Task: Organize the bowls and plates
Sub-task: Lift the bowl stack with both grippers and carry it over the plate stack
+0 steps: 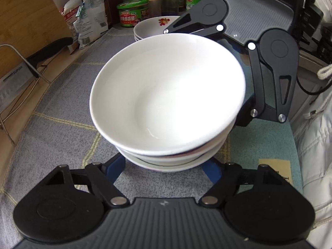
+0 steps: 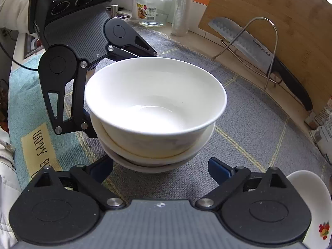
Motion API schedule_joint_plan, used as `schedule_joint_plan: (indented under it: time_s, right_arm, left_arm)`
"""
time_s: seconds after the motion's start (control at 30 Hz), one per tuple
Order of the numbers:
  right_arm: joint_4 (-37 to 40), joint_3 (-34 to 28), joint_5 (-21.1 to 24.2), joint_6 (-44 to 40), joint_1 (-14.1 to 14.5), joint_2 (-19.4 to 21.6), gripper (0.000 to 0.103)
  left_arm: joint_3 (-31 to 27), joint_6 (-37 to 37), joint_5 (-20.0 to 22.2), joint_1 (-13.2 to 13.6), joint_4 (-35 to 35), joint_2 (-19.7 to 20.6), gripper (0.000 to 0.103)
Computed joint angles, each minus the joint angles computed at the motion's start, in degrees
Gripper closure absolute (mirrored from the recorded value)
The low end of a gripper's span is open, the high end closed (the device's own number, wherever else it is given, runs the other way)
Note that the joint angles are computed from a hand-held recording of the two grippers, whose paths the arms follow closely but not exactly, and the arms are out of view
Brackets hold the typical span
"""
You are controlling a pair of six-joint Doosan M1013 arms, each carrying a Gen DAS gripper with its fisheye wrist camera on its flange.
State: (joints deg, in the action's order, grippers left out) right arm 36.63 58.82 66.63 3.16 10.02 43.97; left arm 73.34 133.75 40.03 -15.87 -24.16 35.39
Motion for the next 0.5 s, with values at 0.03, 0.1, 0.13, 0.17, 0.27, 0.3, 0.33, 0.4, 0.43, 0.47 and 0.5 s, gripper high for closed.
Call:
schedule_joint_plan:
  time_s: [0.03, 0.1, 0.13, 0.17, 0.27, 0.3, 0.33, 0.4, 0.43, 0.47, 0.5]
  right_arm:
    - [-0.3, -0.2, 0.5, -0.5, 0.1, 0.1, 0.012]
    - [-0.7, -0.9, 1.3, -0.8, 0.2, 0.3, 0.018]
    - [-0.9, -1.2, 1.7, -0.8, 0.3, 0.3, 0.018]
    - [-1.0, -1.4, 2.0, -0.9, 0.3, 0.4, 0.019]
    - [-1.7, -2.4, 2.9, -0.3, 0.5, 0.7, 0.019]
    - [-1.8, -2.5, 3.0, -0.3, 0.4, 0.7, 0.019]
    - [-2.0, -2.7, 3.2, -0.2, 0.5, 0.8, 0.019]
    - [-2.5, -2.8, 3.3, 0.2, 0.6, 0.8, 0.019]
    - [-2.7, -3.0, 3.3, 0.4, 0.7, 0.9, 0.019]
    - [-2.8, -3.0, 3.2, 0.5, 0.7, 0.8, 0.019]
    - [-2.9, -3.0, 3.1, 0.8, 0.7, 0.9, 0.019]
  left_arm:
    - [-0.2, 1.1, 0.4, 0.0, -0.3, 0.1, 0.026]
    - [-0.6, 1.8, 1.1, 0.1, -0.5, 0.3, 0.029]
    - [-0.7, 2.1, 1.3, 0.1, -0.6, 0.3, 0.03]
    - [-0.8, 2.0, 1.4, 0.1, -0.5, 0.3, 0.03]
    - [-0.6, 3.3, 1.7, 0.3, -1.7, 0.2, 0.03]
    - [-0.7, 3.6, 1.9, 0.4, -1.8, 0.3, 0.03]
    - [-1.2, 3.6, 2.4, 0.5, -2.1, 0.6, 0.03]
    - [-1.6, 3.8, 3.0, 0.6, -2.3, 0.8, 0.029]
    - [-1.6, 3.9, 3.2, 0.6, -2.2, 0.8, 0.029]
    - [-1.8, 3.8, 3.4, 0.5, -2.0, 0.8, 0.03]
    - [-1.9, 3.5, 3.6, 0.5, -1.8, 0.8, 0.03]
